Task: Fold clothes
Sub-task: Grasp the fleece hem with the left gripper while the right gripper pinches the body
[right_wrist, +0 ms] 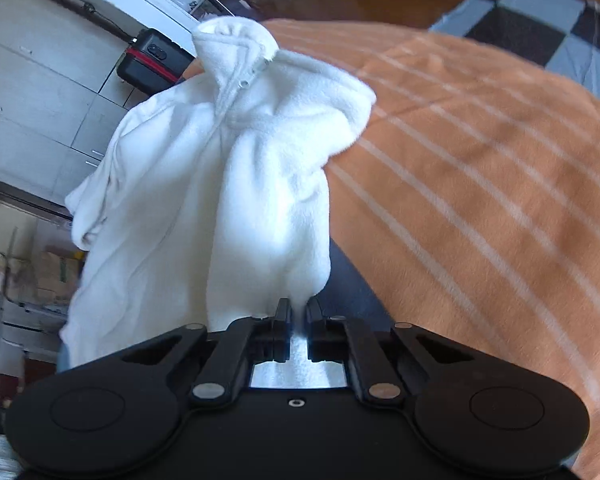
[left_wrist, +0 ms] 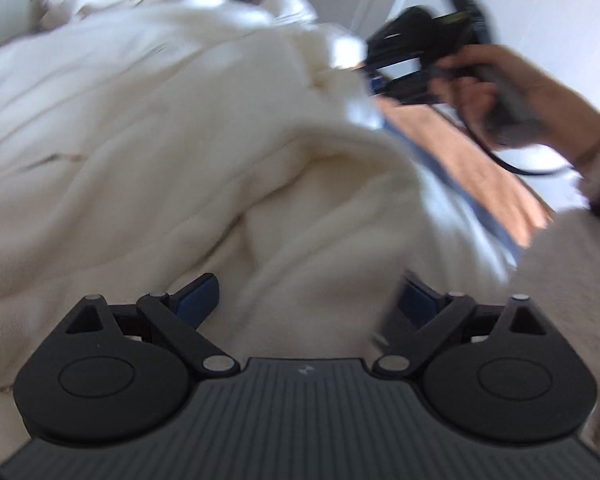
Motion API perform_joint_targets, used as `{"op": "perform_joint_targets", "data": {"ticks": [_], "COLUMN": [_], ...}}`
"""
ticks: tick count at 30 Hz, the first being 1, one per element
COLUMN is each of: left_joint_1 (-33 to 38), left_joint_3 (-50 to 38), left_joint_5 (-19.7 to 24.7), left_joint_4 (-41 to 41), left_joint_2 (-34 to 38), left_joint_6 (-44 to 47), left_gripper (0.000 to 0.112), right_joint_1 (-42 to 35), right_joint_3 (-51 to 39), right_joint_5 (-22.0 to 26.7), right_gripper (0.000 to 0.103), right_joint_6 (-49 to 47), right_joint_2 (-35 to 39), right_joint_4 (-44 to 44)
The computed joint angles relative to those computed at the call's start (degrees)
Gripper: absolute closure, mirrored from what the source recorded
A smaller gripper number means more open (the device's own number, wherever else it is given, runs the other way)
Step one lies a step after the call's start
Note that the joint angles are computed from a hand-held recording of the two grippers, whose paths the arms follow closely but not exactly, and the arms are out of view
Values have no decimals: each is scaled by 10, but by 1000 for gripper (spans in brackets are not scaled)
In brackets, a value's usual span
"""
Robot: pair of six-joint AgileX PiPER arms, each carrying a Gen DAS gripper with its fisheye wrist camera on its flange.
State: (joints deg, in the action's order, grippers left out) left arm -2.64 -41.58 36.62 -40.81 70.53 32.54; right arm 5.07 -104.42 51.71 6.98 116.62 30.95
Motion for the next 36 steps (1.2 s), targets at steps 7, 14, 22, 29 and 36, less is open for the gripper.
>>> {"op": "perform_joint_targets", "data": {"ticks": [7,14,22,29,36], "left_joint_1": [204,251,221,273,298], "left_joint_3": [-39,-7,-2,14,45], "left_joint_5": [247,284,251,285,295], "left_joint_4": [-179,-225,-250,-256,-292], "left_joint_2": [-8,123,125,143,53], "left_joint_6": [128,129,136,130,193], "left_gripper": [97,97,63,74,101], "right_joint_1": [47,-28,-86,-35,24], "right_joint_3": [59,58,130,1,50], "right_joint_5": [-68,12,-27,0,-144], "right_gripper": [96,88,49,39,94], "right_joint_6": [94,90,1,35,25], "right_joint_2": [-127,-93,-87,0,-79], "right_joint_4": [-246,-119,136,27,-154]}}
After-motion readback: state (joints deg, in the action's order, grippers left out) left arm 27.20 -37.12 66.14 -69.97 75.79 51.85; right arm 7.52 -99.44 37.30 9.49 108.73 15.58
